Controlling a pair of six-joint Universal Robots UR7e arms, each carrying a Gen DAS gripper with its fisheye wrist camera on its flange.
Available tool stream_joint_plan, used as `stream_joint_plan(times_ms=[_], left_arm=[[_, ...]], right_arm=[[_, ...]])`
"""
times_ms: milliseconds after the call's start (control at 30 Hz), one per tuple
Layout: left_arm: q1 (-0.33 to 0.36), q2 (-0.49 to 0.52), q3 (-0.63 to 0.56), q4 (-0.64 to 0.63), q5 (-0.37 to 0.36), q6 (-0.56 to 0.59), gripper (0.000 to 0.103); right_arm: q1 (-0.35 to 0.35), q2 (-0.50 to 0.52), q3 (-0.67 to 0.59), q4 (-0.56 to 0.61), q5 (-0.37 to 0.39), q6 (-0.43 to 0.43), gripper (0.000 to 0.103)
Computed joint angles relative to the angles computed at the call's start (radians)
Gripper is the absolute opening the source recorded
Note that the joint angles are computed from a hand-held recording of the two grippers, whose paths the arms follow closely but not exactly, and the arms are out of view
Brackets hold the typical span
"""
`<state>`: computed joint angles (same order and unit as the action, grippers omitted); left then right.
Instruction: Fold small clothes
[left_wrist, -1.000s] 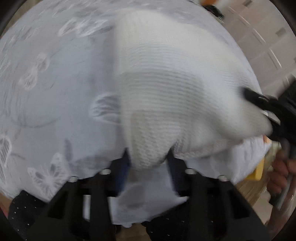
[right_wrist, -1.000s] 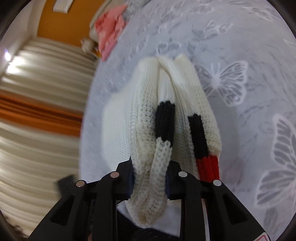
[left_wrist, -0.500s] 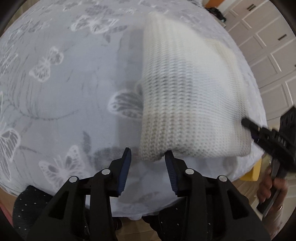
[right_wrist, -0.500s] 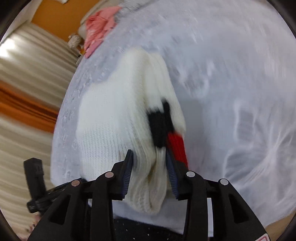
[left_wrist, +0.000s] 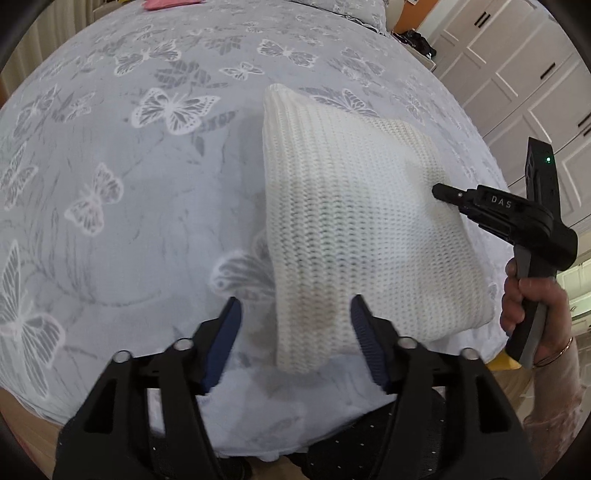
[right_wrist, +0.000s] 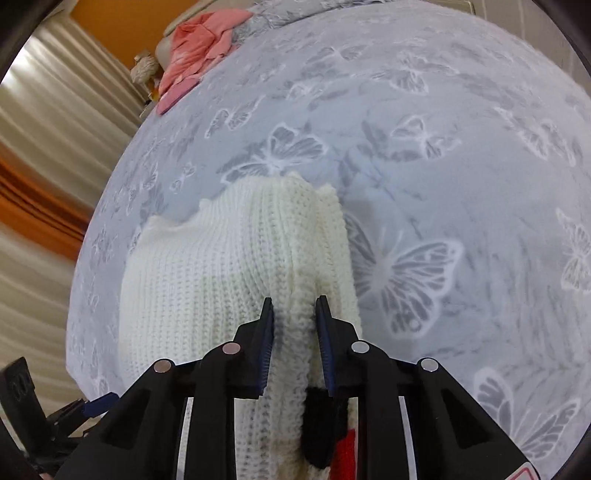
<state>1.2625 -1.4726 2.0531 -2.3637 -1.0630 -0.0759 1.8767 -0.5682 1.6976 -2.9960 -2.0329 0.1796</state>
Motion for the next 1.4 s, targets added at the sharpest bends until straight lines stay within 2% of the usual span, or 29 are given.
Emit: stream_joint_plan(times_ms=[100, 200, 333, 567, 667, 767, 833, 900, 1000, 1067, 1133, 1167, 1200, 1333, 1400], left_arm=[[0.000, 0.019, -0.007, 0.011, 0.024, -0.006, 0.062], [-0.005, 0.015, -0.005, 0.024, 0.027, -0.011, 0.063], [-0.009, 0.013, 0.002, 0.024, 0.039, -0.017, 0.064], [-0.055, -0.019, 0.051, 0.010, 0.098, -0.016, 0.066], [-0.064, -0.033, 0.063, 0.017, 0.105, -0.023, 0.067], [-0.067, -0.043, 0.073, 0.023, 0.112, -0.026, 0.068], [-0.066, -0.044, 0.078, 0.025, 0.116, -0.028, 0.068], [-0.064, -0.040, 0.079, 0.034, 0.118, -0.036, 0.068], [-0.056, -0.036, 0.079, 0.034, 0.115, -0.033, 0.069], [-0.047, -0.031, 0.071, 0.028, 0.102, -0.036, 0.075], [-0.035, -0.028, 0.062, -0.005, 0.064, -0.031, 0.077], [-0.029, -0.021, 0.050, -0.020, 0.043, -0.032, 0.079], [-0.026, -0.014, 0.040, -0.029, 0.031, -0.036, 0.081], [0.001, 0.053, -0.039, -0.051, -0.036, -0.060, 0.089], [0.017, 0.105, -0.086, -0.067, -0.059, -0.071, 0.090]], right_arm=[[0.012, -0.005, -0.002, 0.010, 0.010, 0.017, 0.026], [0.051, -0.040, 0.058, -0.071, -0.010, 0.043, 0.033], [0.096, -0.066, 0.158, -0.137, -0.061, 0.093, 0.038], [0.100, -0.041, 0.219, -0.131, -0.033, 0.169, 0.042], [0.117, -0.043, 0.213, -0.128, -0.059, 0.161, 0.017], [0.118, -0.055, 0.225, -0.164, -0.078, 0.143, 0.017], [0.093, -0.059, 0.232, -0.135, -0.071, 0.161, 0.017], [0.070, -0.056, 0.225, -0.081, -0.032, 0.169, 0.018], [0.087, -0.056, 0.227, -0.104, -0.041, 0.150, 0.029], [0.098, -0.059, 0.221, -0.121, -0.056, 0.151, 0.033], [0.101, -0.064, 0.216, -0.141, -0.066, 0.141, 0.043], [0.100, -0.067, 0.210, -0.150, -0.071, 0.135, 0.054], [0.094, -0.069, 0.203, -0.164, -0.074, 0.130, 0.059], [0.049, -0.059, 0.141, -0.118, -0.014, 0.117, 0.059], [0.034, -0.038, 0.096, -0.089, 0.013, 0.099, 0.059]])
